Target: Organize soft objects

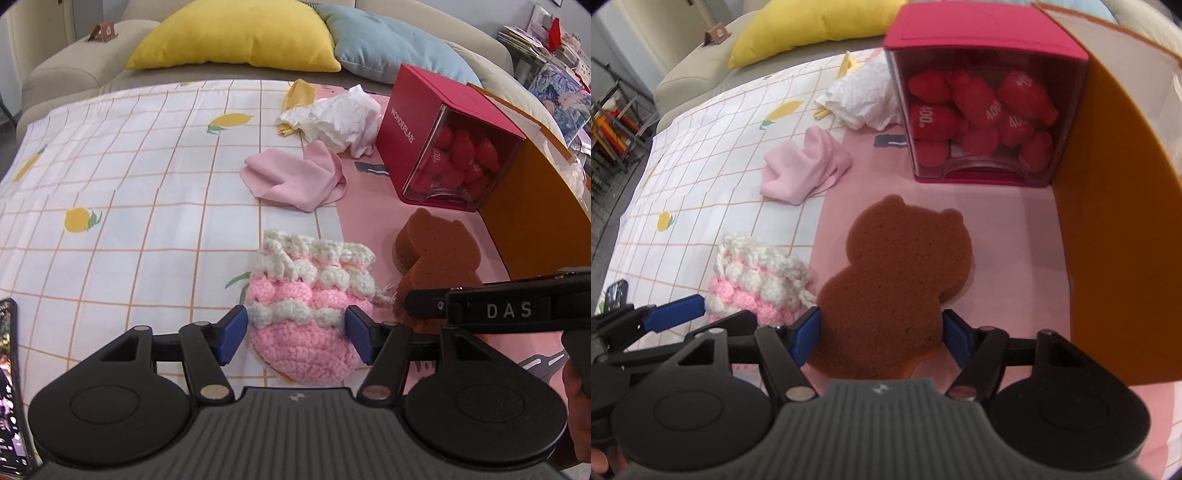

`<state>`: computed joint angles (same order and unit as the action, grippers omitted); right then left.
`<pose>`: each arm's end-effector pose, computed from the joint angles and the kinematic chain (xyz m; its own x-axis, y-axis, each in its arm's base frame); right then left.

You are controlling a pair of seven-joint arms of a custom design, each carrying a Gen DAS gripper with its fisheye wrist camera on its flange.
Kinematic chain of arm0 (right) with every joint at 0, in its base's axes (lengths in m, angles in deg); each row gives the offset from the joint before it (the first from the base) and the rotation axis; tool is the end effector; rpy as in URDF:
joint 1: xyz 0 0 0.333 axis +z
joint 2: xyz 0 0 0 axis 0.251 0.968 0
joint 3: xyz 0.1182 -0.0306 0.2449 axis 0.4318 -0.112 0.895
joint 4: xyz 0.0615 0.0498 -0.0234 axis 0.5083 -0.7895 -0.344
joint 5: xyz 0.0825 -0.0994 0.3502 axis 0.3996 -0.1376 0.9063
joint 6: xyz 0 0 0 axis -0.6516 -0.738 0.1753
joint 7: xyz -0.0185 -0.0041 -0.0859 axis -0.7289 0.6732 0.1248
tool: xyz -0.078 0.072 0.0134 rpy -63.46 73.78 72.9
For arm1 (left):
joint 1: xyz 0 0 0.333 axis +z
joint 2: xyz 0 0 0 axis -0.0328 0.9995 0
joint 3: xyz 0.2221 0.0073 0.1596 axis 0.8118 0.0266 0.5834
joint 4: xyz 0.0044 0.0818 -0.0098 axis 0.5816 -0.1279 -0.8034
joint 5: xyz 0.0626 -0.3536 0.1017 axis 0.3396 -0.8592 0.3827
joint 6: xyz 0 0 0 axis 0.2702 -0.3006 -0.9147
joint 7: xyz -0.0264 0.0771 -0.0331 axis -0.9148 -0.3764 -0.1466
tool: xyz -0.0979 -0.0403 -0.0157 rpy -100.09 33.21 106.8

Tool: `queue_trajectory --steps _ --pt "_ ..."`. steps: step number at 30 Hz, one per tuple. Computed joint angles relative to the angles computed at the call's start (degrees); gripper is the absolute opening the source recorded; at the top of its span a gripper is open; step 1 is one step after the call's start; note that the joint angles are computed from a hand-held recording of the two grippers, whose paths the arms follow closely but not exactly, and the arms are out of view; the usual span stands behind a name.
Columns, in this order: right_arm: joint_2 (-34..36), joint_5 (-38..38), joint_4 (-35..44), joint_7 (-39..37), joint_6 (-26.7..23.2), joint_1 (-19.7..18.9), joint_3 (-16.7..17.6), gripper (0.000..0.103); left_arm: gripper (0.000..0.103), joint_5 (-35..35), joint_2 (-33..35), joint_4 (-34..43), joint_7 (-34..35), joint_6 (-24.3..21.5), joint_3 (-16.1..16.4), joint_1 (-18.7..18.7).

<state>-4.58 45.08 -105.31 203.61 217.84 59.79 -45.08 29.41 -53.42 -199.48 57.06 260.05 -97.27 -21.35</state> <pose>0.4076 0.4959 0.3434 -0.1991 -0.9555 -0.2177 -0.8573 0.2775 -0.4337 0.4198 -0.3081 0.3455 -0.3886 -0.9132 0.1231 -0.7965 0.2657 -0.5432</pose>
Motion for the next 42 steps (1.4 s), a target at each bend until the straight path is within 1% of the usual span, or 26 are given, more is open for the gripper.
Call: queue_trajectory --steps 2,5,6,7,8,9,10,11,13,14,15,17,19,24,27,29,31,32,34,35,36,37,38,39,40,42 --pt "-0.1 -0.39 0.26 -0.71 -0.78 0.27 0.1 0.063 0.073 -0.68 0.03 -0.22 0.39 0.37 -0.03 0.02" --pt "-1.13 -3.15 -0.22 1.08 -1.06 1.23 -0.48 0.062 0.073 -4.28 0.07 -0.32 3.01 0.66 -0.33 -0.03" --pt "-1.57 -4.27 -0.31 1.32 -1.49 1.5 -0.5 0.062 0.069 -5.2 0.06 -0.48 4.01 1.05 -0.44 -0.08" --pt "-1.98 -5.11 -0.3 1.15 -2.08 1.61 -0.34 0.062 0.067 -4.51 0.0 -0.61 3.77 1.35 -0.37 -0.15" --pt "-2.44 -5.74 -0.37 0.9 -2.49 1.61 -0.11 0.062 0.061 -3.48 -0.09 -0.72 3.6 1.61 -0.29 -0.21" --pt "-3.07 -6.32 -0.78 0.92 -2.57 1.53 0.1 0.062 0.054 -0.86 -0.25 -0.88 2.02 1.94 -0.09 -0.26" --pt "-3.68 -6.88 -1.17 1.12 -2.71 1.45 0.31 0.062 0.051 1.53 -0.36 -0.97 0.37 2.28 0.05 -0.27" --pt "-4.34 -7.4 -1.62 1.4 -2.97 1.38 0.53 0.062 0.042 1.85 -0.52 -1.13 0.3 2.58 -0.03 -0.31" --pt "-5.79 -8.6 -2.76 2.32 -3.32 1.18 1.0 0.062 0.029 2.17 -1.12 -1.61 0.31 3.22 -0.2 -0.38" --pt "-6.73 -9.19 -3.55 2.83 -3.4 1.03 1.28 0.062 0.027 3.76 -1.61 -2.0 -0.88 3.95 -0.22 -0.24" --pt "-7.54 -9.77 -4.22 3.38 -3.51 0.86 1.61 0.062 0.026 6.68 -2.25 -2.42 -3.46 4.71 -0.38 0.2" --pt "-9.43 -11.27 -5.8 4.8 -3.68 0.53 2.27 0.062 0.025 7.13 -3.93 -3.37 -4.35 6.02 -0.71 0.41" --pt "-11.41 -13.08 -7.55 6.5 -3.75 0.12 3.04 0.062 0.025 7.89 -6.22 -4.3 -6.97 6.84 -1.75 1.41" --pt "-16.64 -18.02 -11.96 10.67 -3.55 -1.49 5.23 0.062 0.025 3.86 -12.42 -6.69 -8.51 9.0 -2.97 1.48" --pt "-20.42 -20.66 -15.16 13.45 -2.46 -3.16 6.71 0.062 0.025 0.48 -15.09 -7.17 -7.49 9.8 -1.74 -0.95" --pt "-23.07 -21.85 -17.16 14.67 -1.9 -4.44 7.8 0.062 0.025 -1.04 -16.09 -6.84 -7.2 10.14 -1.93 -1.77" --pt "-25.61 -22.76 -19.11 16.07 -1.75 -5.73 8.97 0.062 0.025 -2.52 -16.43 -6.05 -6.02 10.47 -1.06 -3.79" --pt "-26.84 -23.16 -20.05 16.7 -1.97 -6.33 9.64 0.063 0.025 -3.48 -16.16 -5.24 -5.03 10.41 0.02 -5.48" --pt "-29.72 -23.25 -22.27 17.04 -2.75 -7.45 10.9 0.063 0.025 -6.78 -14.92 -3.2 -1.32 10.25 4.52 -11.52" --pt "-31.19 -23.05 -23.45 16.72 -2.87 -8.11 11.36 0.063 0.025 -9.14 -14.26 -2.15 1.16 10.18 7.2 -15.19" --pt "-32.52 -22.65 -24.49 16.12 -2.98 -8.73 11.82 0.063 0.025 -12.28 -13.39 -0.9 4.32 9.98 11.07 -20.19" --pt "-34.13 -22.11 -25.87 15.4 -3.01 -9.33 12.22 0.063 0.025 -15.85 -12.39 0.65 7.8 9.51 14.18 -24.47" --pt "-35.85 -21.31 -27.34 14.47 -3.14 -9.89 12.57 0.063 0.025 -17.8 -11.37 2.19 9.88 9.1 15.55 -26.74" --pt "-37.39 -20.31 -28.6 13.4 -3.54 -10.39 12.92 0.063 0.025 -18.69 -10.22 3.86 11.21 8.78 15.18 -27.01" --pt "-38.89 -19.3 -29.83 12.3 -3.94 -10.87 13.22 0.063 0.025 -20.52 -8.96 5.55 13.65 8.67 15.61 -28.31" --pt "-41.92 -17.27 -32.48 10.09 -4.54 -11.77 13.67 0.063 0.025 -28.88 -6.24 9.69 22.52 7.99 18.36 -33.35"
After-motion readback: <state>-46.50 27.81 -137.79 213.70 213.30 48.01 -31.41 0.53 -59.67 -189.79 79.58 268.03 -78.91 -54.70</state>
